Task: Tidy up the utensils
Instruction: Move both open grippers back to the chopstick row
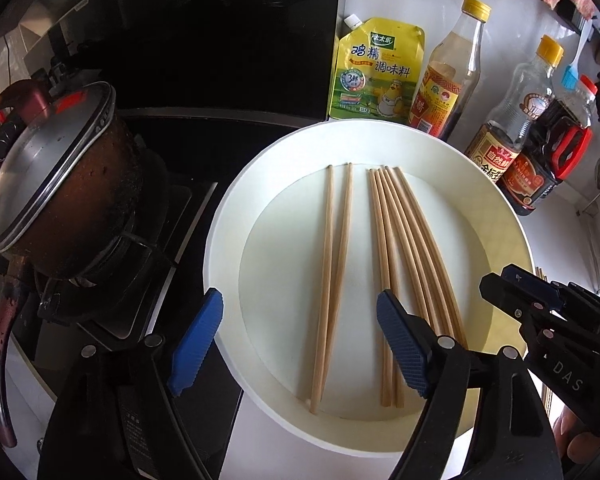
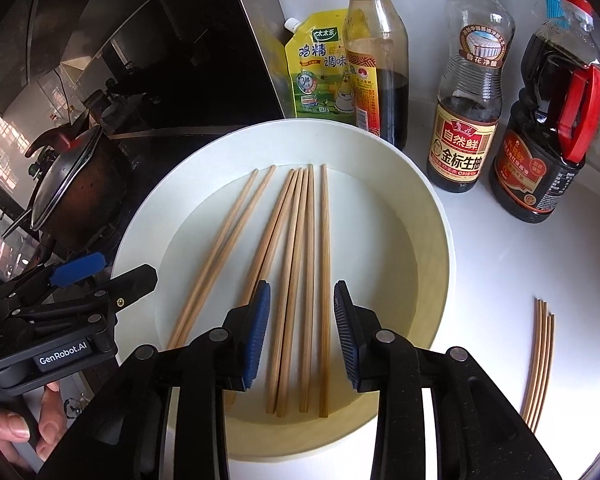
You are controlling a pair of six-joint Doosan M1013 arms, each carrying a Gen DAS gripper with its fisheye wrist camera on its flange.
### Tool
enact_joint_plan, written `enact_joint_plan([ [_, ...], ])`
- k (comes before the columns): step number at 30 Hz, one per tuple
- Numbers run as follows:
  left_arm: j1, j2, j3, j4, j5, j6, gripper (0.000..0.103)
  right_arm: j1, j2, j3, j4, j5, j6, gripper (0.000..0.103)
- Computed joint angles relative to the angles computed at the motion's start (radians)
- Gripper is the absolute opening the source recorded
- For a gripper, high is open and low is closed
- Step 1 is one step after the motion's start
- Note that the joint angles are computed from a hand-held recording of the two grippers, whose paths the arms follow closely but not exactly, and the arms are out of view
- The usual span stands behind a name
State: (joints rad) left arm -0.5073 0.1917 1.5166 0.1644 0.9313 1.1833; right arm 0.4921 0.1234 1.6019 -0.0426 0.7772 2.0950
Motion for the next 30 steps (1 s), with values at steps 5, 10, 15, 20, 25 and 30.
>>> enact_joint_plan([
  [5,-0.025,-0.026,0.018,0.017,-0.014,-0.018,0.079,0.01,-0.036,0.03,-0.034,-0.007,0.031,0.034],
  [10,-0.053,-0.05,0.037,0.02,-0.022,-0.033,0.08,0.013,-0.081,0.071,-0.058,-0.016,0.069,0.038],
  [15,-0.088,-0.066,0.052,0.024,-0.017,-0.044,0.082,0.015,-0.128,0.121,-0.094,-0.015,0.121,0.043],
  [20,-0.127,-0.08,0.066,0.037,-0.012,-0.051,0.083,0.008,-0.173,0.169,-0.108,-0.011,0.156,0.047],
  [25,-0.156,-0.093,0.079,0.041,-0.013,-0.061,0.086,0.006,-0.215,0.215,-0.157,-0.012,0.221,0.056],
  [30,-0.179,-0.092,0.081,0.036,-0.01,-0.067,0.089,-0.007,-0.251,0.255,-0.177,0.003,0.259,0.061],
])
